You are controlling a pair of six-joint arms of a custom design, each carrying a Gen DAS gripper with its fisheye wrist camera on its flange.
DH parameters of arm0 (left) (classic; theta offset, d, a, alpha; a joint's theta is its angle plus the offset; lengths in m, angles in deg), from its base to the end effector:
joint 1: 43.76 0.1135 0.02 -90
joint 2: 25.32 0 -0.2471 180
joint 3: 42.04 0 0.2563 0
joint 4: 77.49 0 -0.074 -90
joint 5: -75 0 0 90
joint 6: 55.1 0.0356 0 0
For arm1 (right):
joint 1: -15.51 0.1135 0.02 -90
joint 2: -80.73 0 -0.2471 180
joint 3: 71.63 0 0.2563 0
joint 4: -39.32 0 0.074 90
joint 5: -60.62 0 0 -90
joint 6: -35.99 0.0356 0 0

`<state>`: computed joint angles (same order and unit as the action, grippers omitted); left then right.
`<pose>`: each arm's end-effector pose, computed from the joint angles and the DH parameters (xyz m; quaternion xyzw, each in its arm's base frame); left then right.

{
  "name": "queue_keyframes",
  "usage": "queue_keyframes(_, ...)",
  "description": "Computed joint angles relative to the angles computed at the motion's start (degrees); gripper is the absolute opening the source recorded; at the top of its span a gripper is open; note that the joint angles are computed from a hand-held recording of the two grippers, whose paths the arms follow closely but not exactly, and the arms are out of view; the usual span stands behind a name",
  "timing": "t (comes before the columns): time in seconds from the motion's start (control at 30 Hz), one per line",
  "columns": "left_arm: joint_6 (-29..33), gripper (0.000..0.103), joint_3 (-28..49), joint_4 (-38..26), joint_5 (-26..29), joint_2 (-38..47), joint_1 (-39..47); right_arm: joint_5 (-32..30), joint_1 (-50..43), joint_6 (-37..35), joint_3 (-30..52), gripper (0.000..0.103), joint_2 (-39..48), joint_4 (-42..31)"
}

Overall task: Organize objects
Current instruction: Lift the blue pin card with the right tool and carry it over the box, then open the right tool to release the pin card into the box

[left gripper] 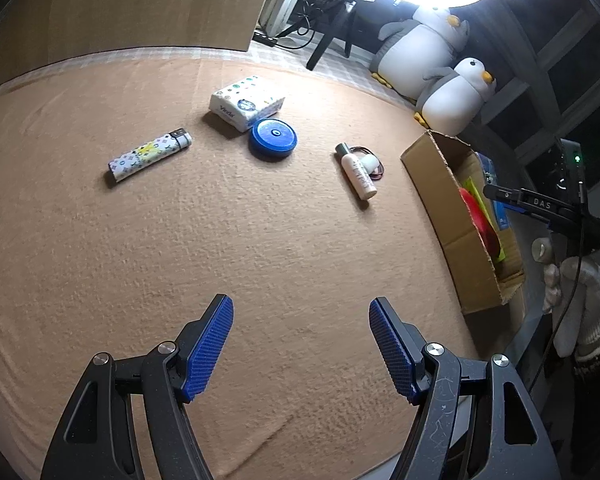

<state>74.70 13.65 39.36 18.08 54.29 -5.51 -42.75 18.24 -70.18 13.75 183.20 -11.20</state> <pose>0.1809 0.1179 0.1489 0.0202 0.9581 -0.2057 0.1982 0.3589 0.0254 0.1790 -0.1823 0.9574 0.0908 0.2049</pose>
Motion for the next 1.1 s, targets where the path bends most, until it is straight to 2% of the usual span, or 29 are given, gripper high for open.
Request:
queue_keyframes(0.3, 0.3, 0.074, -0.2, -0.7, -0.1, -0.9, 0.1, 1.1, -0.8, 0.1, -0.5, 0.053, 0.7, 1.8)
queue_keyframes(0.4, 0.7, 0.074, -0.3, -0.8, -0.2, -1.1, 0.2, 0.2, -1.1, 0.2, -0.2, 0.058, 0.7, 1.9)
queue_keyframes(0.6, 1.9, 0.074, -0.4, -1.2, -0.2, -1.0, 1.4, -1.1, -1.3, 1.7, -2.3, 0.060, -1.4, 3.1)
queue_keyframes(0.87, 2.7, 0.074, -0.2, -0.9, -0.6, -0.5, 3.0, -3.7, -0.4, 4.2, -6.5, 0.060, -6.3, 4.0)
queue_keyframes(1.1, 1.9, 0.074, 0.2, 1.1, -0.9, 0.2, 3.1, -6.8, 2.7, 6.9, -13.8, 0.060, -15.8, 4.7)
